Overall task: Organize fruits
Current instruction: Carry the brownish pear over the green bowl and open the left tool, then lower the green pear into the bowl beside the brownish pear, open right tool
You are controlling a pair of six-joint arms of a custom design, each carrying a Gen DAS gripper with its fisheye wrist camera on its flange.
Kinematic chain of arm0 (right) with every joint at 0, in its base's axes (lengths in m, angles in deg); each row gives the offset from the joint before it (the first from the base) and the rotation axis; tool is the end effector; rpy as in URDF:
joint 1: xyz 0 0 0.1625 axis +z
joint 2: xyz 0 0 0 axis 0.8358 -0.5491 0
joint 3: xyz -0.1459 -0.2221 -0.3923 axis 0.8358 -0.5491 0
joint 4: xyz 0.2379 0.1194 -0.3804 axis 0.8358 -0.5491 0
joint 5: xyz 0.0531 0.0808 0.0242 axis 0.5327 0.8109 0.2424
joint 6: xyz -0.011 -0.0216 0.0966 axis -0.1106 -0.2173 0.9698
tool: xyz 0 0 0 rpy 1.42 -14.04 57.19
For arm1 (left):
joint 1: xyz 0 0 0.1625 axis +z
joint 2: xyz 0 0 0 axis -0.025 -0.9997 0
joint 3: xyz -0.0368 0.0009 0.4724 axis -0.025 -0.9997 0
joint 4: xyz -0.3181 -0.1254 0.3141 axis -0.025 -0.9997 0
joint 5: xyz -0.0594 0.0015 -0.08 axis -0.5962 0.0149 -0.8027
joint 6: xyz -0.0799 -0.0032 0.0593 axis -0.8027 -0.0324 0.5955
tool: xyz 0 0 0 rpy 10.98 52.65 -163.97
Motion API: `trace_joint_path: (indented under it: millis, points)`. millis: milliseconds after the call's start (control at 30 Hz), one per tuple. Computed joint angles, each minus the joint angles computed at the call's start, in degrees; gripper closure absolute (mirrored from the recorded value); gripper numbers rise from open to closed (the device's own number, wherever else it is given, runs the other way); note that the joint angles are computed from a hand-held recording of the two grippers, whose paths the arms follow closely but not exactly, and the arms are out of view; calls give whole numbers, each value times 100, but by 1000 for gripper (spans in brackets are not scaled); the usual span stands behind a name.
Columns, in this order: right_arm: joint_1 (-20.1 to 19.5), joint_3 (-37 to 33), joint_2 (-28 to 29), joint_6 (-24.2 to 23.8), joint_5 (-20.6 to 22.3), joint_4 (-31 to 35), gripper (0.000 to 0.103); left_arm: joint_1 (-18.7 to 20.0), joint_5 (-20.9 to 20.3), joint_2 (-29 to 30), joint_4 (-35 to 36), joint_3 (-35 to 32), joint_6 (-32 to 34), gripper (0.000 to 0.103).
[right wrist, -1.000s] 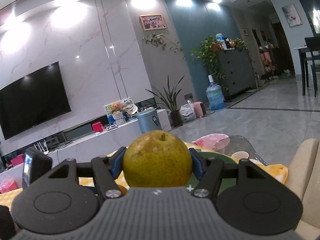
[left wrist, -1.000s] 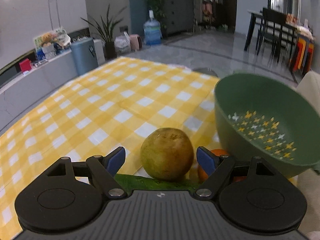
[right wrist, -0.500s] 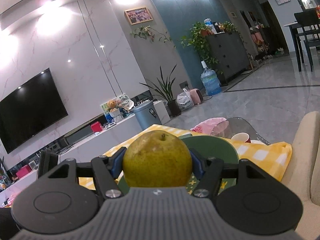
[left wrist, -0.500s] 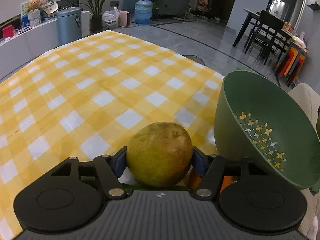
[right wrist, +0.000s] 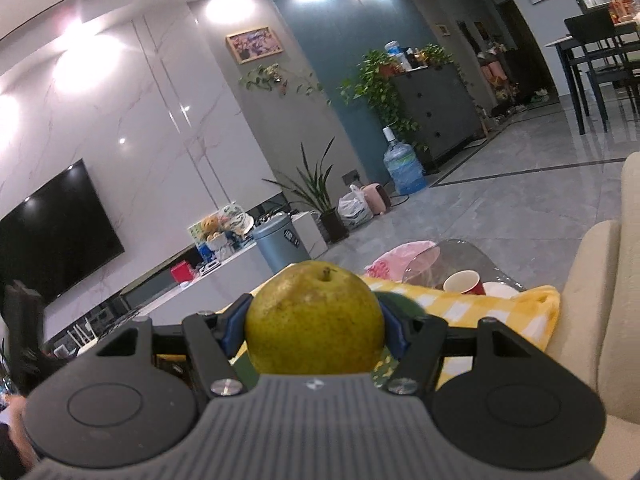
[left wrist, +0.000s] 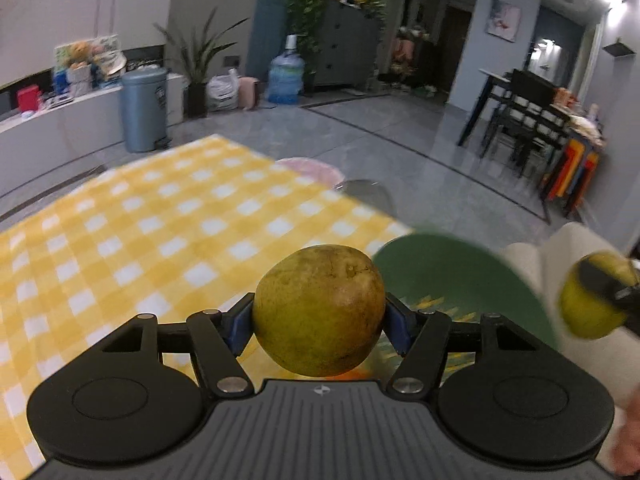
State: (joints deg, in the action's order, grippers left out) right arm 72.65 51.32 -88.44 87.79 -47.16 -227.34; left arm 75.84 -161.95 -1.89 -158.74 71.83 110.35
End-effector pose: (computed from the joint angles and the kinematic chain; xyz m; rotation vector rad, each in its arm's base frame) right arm 0.3931 -0.3815 0.0457 0.1595 -2.2790 1.7601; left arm 0.0025 -0.5833 0.4272 0.9574 2.5193 -0.8049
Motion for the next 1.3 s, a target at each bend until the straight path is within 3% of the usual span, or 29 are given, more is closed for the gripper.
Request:
trace_joint_path:
  millis: [200,300,433,667,800,933,1000,1133,1233,1300]
  points:
    - [9,145,-173,3,-101,-358,40,-590,193,-79,795,2,-345,28]
    - [-52,303,-294,160,-20,-426,40,-825,571,124,1251,-28,-1028,29]
    - [-112,422,-354,246,-68,-612,40,-797,530,540,1664,-233,-1639,29]
    - [-297,619,-429,513,70,-762,40,-1127,1876,1250,1637,-202,-1841,28]
    - [-385,668,-437,630,147,-713,40,-1158,2492,1643,2367,-415,-2583,29]
    - [-386,665,-450,444,13,-545,40,-1106,2688,1930,2539,-601,-2939,28]
    - [-410,693,-448,433,83,-578,40,-1083,2705,2002,2243,-615,-2846,28]
    - [-449,769,-483,369,292,-587,40,-1129,2860,2008,2408,-660,-2809,20]
    - [-515,866,-543,418,584,-405,40,-1163,2651,1762,2191,-534,-2458,20]
    - [-599,971,-656,519,902,-54,40,-1238,2520,1457,1685,-297,-2020,20]
